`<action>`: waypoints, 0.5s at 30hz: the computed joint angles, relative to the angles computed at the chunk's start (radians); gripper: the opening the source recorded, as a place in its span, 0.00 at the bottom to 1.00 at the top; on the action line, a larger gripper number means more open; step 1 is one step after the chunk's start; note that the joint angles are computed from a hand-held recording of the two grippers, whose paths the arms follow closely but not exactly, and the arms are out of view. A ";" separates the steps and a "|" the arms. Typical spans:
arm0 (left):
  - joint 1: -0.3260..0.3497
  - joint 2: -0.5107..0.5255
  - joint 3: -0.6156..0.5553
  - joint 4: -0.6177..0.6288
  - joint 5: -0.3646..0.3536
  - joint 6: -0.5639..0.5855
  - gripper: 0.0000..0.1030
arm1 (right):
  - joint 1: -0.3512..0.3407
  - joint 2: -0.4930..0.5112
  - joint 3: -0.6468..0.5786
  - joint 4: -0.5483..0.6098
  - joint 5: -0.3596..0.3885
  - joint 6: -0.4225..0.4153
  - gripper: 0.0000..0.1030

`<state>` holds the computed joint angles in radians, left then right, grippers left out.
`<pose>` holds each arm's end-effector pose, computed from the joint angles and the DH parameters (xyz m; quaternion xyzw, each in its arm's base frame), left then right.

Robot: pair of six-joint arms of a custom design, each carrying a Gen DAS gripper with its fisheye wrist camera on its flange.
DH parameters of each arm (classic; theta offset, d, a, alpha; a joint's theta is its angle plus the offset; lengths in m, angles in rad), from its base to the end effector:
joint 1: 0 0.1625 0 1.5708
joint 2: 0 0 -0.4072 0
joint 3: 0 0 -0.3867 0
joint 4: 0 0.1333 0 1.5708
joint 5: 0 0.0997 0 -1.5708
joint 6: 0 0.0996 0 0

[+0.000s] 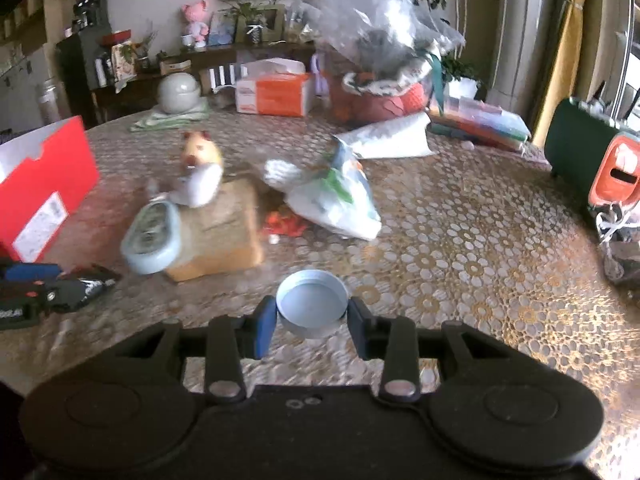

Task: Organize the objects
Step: 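Close the left gripper on the black object while the right grips the white cap, then carry both held items over the shoebox and open both grippers inside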

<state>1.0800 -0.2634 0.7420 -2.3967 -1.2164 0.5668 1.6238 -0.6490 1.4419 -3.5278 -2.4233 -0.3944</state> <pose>-0.2582 -0.8393 0.0365 0.4628 0.8525 -0.1634 0.1800 0.0951 -0.6914 0.1988 -0.0529 -0.7921 0.4346 0.4254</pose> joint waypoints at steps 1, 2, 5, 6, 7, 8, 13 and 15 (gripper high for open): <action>0.001 -0.015 0.019 -0.007 -0.007 0.002 0.32 | 0.010 0.000 0.002 -0.001 -0.002 -0.004 0.36; 0.003 -0.028 0.037 -0.015 -0.012 0.005 0.31 | 0.022 0.003 0.003 -0.001 -0.009 -0.007 0.36; 0.006 -0.068 0.087 -0.037 -0.027 0.010 0.29 | 0.052 0.008 -0.002 0.012 -0.016 -0.007 0.36; 0.007 -0.080 0.100 -0.041 -0.031 0.010 0.29 | 0.061 0.008 -0.003 0.017 -0.016 -0.002 0.36; 0.009 -0.091 0.111 -0.042 -0.037 0.008 0.28 | 0.069 0.006 -0.003 0.029 -0.010 0.009 0.36; 0.012 -0.104 0.121 -0.040 -0.046 0.004 0.28 | 0.076 0.004 -0.004 0.038 -0.006 0.018 0.36; 0.021 -0.152 0.144 -0.033 -0.083 -0.024 0.27 | 0.118 0.018 -0.045 0.087 -0.001 0.017 0.36; 0.025 -0.165 0.132 -0.019 -0.101 -0.041 0.27 | 0.134 0.026 -0.068 0.112 0.005 0.014 0.36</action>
